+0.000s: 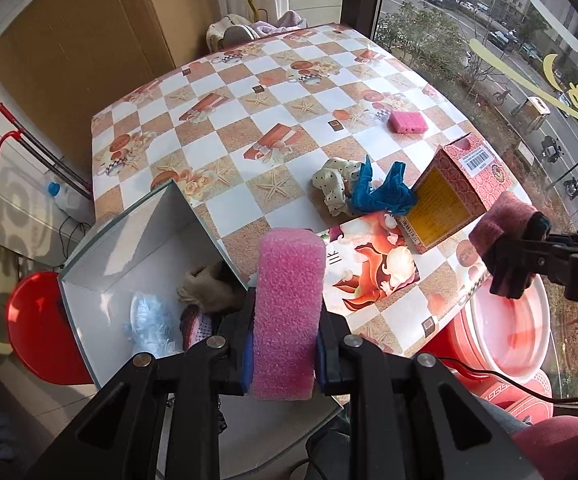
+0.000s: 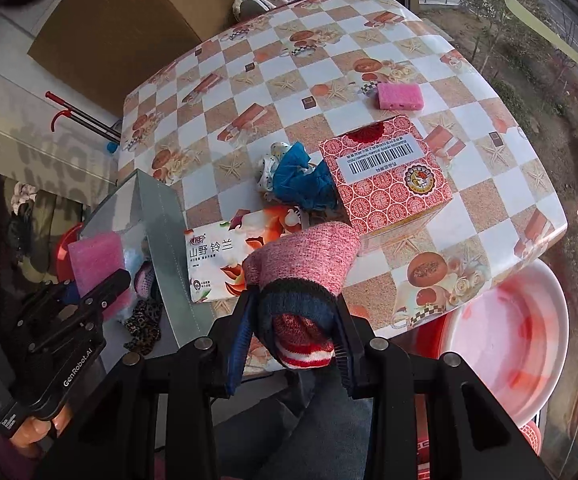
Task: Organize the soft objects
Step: 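Carry the striped sock with the right tool while the left tool carries the pink sponge to the box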
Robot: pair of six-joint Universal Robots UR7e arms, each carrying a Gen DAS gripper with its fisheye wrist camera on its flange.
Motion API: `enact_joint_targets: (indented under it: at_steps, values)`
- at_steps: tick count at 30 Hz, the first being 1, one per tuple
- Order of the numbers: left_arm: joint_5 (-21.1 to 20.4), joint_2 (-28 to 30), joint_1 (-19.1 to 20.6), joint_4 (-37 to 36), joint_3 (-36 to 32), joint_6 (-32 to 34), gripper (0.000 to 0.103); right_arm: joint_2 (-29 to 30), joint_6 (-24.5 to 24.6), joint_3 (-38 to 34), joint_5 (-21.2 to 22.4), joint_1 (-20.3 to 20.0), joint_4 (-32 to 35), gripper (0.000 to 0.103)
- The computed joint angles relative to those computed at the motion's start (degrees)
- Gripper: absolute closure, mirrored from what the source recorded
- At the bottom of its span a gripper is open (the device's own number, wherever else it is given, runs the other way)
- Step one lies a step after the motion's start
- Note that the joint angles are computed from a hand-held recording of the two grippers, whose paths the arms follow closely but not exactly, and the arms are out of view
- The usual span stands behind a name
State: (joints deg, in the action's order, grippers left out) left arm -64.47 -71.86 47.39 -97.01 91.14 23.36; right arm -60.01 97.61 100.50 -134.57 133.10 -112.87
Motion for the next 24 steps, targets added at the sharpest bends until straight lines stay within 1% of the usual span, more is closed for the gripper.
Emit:
enact_joint_targets:
  at_steps: [5, 14, 20, 24]
  values:
    - [1.52, -0.40, 1.34, 1.23, -1.95, -1.18, 0.078, 3.42, -8.05, -3.96, 1.04, -1.12, -1.85, 0.065]
    - [4.76, -0.13, 4.40, 2.51, -5.36, -4.32, 0.078, 9.80, -21.36, -12.37, 0.81, -2.41, -5.30, 0.064]
    - [6.21, -0.37, 5.94, 2.55, -6.52, -6.46, 0.078, 15.31, -30.24, -20.40, 1.09, -3.01, -5.96, 0.064]
    - [6.79, -0.32, 6.73, 2.80, -7.14, -7.16, 0.078, 18.83, -34.62, -24.77, 1.86, -3.01, -4.91, 0.064]
